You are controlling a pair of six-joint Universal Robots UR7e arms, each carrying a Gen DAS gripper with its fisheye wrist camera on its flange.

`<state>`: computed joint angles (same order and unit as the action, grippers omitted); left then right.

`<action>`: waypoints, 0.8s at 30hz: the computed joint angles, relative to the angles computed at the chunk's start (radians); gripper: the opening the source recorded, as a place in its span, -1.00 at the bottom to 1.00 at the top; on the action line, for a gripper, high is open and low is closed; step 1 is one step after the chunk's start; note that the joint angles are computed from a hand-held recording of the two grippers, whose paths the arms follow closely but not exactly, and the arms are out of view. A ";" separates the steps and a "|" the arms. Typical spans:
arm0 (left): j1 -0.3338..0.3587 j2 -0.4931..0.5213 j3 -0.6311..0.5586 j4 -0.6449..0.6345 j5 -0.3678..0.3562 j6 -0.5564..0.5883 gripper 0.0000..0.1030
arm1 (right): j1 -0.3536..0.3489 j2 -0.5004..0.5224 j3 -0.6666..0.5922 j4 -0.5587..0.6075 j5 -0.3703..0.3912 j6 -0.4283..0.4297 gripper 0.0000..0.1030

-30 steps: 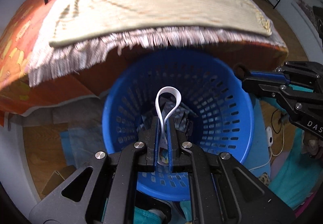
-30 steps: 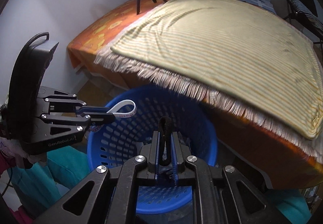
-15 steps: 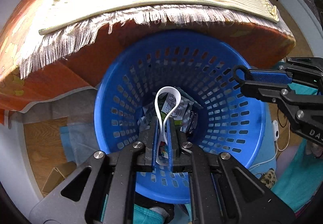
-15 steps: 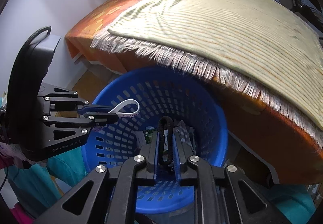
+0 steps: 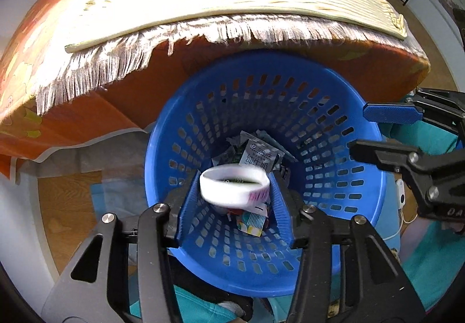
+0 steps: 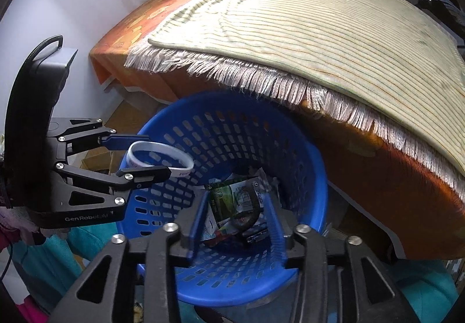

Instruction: Collect trash

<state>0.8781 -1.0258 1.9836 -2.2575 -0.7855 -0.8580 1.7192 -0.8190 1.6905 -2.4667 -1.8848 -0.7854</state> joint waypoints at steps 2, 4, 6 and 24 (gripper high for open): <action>0.000 0.002 -0.001 0.000 0.004 -0.002 0.13 | 0.001 0.000 0.001 -0.003 -0.002 0.000 0.06; -0.002 0.002 0.000 -0.003 0.011 -0.001 0.17 | 0.002 0.001 0.001 -0.004 -0.006 0.002 0.12; -0.002 0.000 0.000 0.000 0.018 -0.004 0.17 | 0.003 0.002 -0.001 -0.008 -0.012 0.005 0.29; -0.005 -0.014 0.001 0.000 0.045 -0.038 0.42 | 0.011 0.000 -0.001 -0.071 -0.055 0.037 0.68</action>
